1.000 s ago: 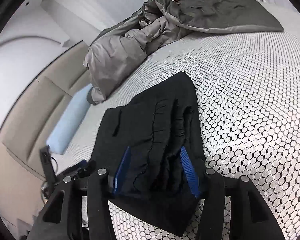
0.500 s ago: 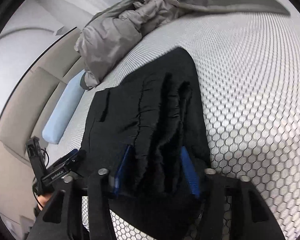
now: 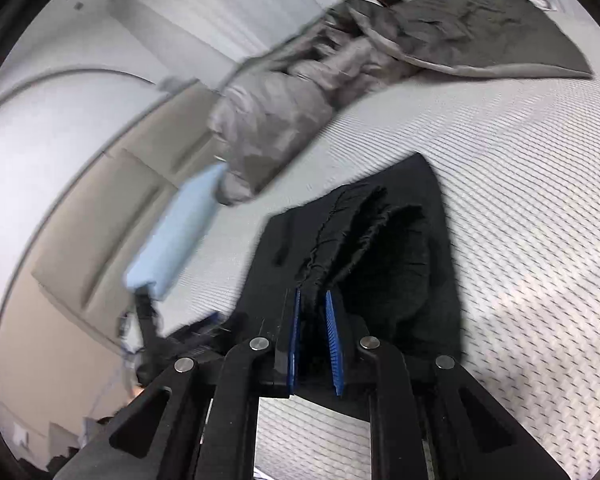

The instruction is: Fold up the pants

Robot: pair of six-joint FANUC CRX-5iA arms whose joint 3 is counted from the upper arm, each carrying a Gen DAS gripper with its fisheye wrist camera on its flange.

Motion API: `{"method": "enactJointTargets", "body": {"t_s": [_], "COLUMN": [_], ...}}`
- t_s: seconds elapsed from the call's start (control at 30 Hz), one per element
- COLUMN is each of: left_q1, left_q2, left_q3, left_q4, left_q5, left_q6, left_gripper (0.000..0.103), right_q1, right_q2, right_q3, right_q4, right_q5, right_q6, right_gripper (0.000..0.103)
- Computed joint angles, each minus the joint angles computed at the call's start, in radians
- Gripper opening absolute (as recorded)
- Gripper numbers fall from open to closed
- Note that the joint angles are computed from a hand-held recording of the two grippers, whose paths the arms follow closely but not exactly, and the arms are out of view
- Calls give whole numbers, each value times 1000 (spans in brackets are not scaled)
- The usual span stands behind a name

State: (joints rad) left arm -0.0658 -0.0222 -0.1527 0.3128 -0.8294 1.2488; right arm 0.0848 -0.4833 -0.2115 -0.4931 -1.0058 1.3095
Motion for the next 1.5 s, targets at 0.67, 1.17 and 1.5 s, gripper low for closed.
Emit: {"method": "enactJointTargets", "body": {"t_s": [0.67, 1.17, 1.5], "left_q1": [-5, 8, -5], "left_q2": [5, -2, 5], "left_q3": [8, -6, 14], "left_q4": [-6, 42, 11], "left_q5": [-4, 2, -1], "left_q6": [2, -14, 3], "left_gripper": [82, 82, 82], "right_q1": [-20, -123, -5], "right_q2": [153, 73, 134], "right_q3": [13, 46, 10], "right_q4": [4, -290, 10], "right_q5": [-41, -36, -42], "right_q6": [-8, 84, -97], "right_gripper": [52, 15, 32]}}
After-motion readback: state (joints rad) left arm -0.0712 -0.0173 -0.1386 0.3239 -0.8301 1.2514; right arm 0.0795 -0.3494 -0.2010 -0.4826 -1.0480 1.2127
